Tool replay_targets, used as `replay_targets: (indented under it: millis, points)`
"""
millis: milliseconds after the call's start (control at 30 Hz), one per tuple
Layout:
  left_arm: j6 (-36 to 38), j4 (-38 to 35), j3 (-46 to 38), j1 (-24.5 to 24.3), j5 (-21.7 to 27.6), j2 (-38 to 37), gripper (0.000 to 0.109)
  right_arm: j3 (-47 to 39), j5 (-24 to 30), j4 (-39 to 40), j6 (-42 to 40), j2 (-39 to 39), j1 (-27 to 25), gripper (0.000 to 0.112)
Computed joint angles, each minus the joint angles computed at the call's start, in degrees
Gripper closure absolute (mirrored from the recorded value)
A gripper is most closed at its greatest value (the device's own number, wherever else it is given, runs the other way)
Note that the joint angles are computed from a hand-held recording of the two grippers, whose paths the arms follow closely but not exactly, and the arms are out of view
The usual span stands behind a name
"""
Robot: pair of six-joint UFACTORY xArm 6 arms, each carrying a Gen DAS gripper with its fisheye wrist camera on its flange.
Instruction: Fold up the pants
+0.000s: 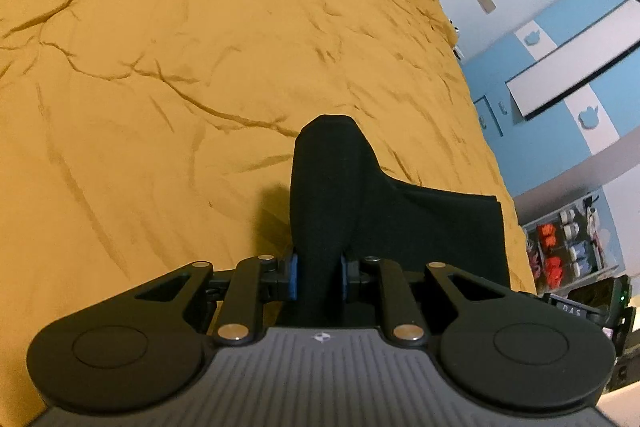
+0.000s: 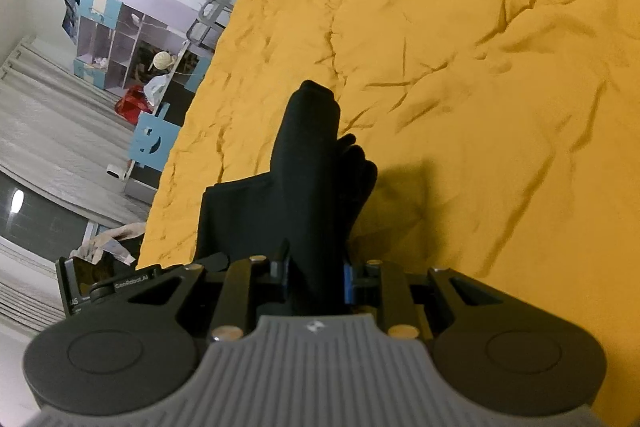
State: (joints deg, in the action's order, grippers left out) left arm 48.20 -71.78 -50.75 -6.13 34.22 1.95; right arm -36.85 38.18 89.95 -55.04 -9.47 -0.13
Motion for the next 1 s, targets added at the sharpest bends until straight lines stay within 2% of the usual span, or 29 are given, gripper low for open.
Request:
replay_targets:
  millis: [400, 667, 733, 800, 867, 933, 1000]
  points:
    - [-0.6, 2.1, -8.3, 0.6, 0.0, 9.8, 0.088, -9.7, -2.1, -1.8, 1.1, 11.2, 0.4, 0.094]
    - [2.1, -1.6, -10.0, 4.0, 5.8, 13.5, 0.084, -12.0, 2.1, 1.6, 1.0, 17.4, -2.1, 0.094]
    - [1.7, -1.4, -10.2, 4.6, 6.6, 13.2, 0.082, -11.6, -0.4, 0.5, 0.8, 16.1, -1.4, 0.092]
    - [0.6, -0.4, -10.2, 4.2, 4.7, 12.3, 0.075, -10.9, -5.6, -0.6, -0.2, 14.0, -0.2, 0.083]
    - [0.0, 0.7, -9.4, 3.4, 0.6, 10.5, 0.071, -10.8, -9.3, -2.4, -0.1, 12.2, 0.3, 0.082]
    - [1.0, -1.6, -8.8, 2.1, -3.9, 9.0, 0.073, -11.3, -10.0, -2.4, -1.1, 10.9, 0.1, 0.084]
    - [4.3, -5.8, -9.2, 1.3, -5.0, 8.3, 0.076, -12.8, -10.2, -0.6, -3.4, 10.8, 0.8, 0.091]
